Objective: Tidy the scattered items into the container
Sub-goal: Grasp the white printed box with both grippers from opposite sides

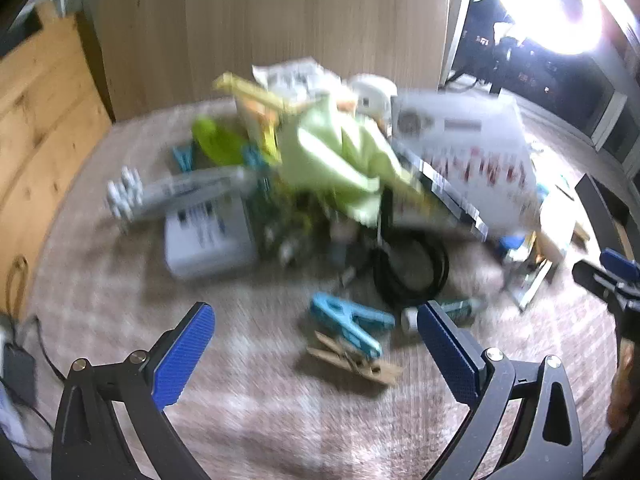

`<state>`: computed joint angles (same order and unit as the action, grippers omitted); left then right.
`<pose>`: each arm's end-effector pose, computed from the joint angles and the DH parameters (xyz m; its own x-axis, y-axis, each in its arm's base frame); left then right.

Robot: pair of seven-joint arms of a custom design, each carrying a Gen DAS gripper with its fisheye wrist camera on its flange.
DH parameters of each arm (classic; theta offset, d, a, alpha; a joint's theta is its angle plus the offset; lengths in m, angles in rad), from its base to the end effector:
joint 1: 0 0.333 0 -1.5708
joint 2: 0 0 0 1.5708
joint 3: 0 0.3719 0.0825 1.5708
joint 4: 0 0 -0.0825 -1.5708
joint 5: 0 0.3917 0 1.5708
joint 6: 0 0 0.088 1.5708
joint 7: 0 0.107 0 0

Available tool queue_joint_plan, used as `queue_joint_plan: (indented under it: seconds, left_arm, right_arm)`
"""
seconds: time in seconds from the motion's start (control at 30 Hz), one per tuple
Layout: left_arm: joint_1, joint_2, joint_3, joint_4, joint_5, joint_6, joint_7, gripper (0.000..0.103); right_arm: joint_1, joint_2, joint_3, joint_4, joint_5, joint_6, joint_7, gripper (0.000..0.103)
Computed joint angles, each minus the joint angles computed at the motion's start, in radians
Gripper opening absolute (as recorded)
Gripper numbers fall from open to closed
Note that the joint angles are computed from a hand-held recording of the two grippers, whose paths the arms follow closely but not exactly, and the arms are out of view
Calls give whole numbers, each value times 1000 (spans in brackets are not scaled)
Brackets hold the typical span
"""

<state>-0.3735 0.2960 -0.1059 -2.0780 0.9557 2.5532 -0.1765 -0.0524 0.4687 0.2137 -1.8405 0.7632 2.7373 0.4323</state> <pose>0.5466 -0.2932 0.3477 0.4728 -0.8796 0.0533 -0.7218 -0.4212 -0.5492 0.7011 0.0681 0.3599 0.5919 -0.8012 -0.0884 -0.6733 -0.4312 -0.6006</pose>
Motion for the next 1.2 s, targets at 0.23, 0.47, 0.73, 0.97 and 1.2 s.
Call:
queue_joint_plan:
  seconds: [0.23,0.47,0.73,0.97,1.2]
  left_arm:
    - [52,-15,10,89,18,54,189,101]
    - [122,65,-6,227,-170,170,528,94]
    - [184,209,-60,350,-441,195,886,75]
    - [235,275,-105,402,-628,205,1129,74]
    - [321,337,-213,434,-832,218,1378,75]
  right_arm:
    - [29,-6,3,108,-14,-78,24,102]
    - [70,24,-20,201,-77,-179,83,94]
    - [98,113,-54,332,-176,-322,224,67]
    - [109,190,-53,429,-233,-384,314,65]
    - [111,244,-45,495,-266,-451,369,58]
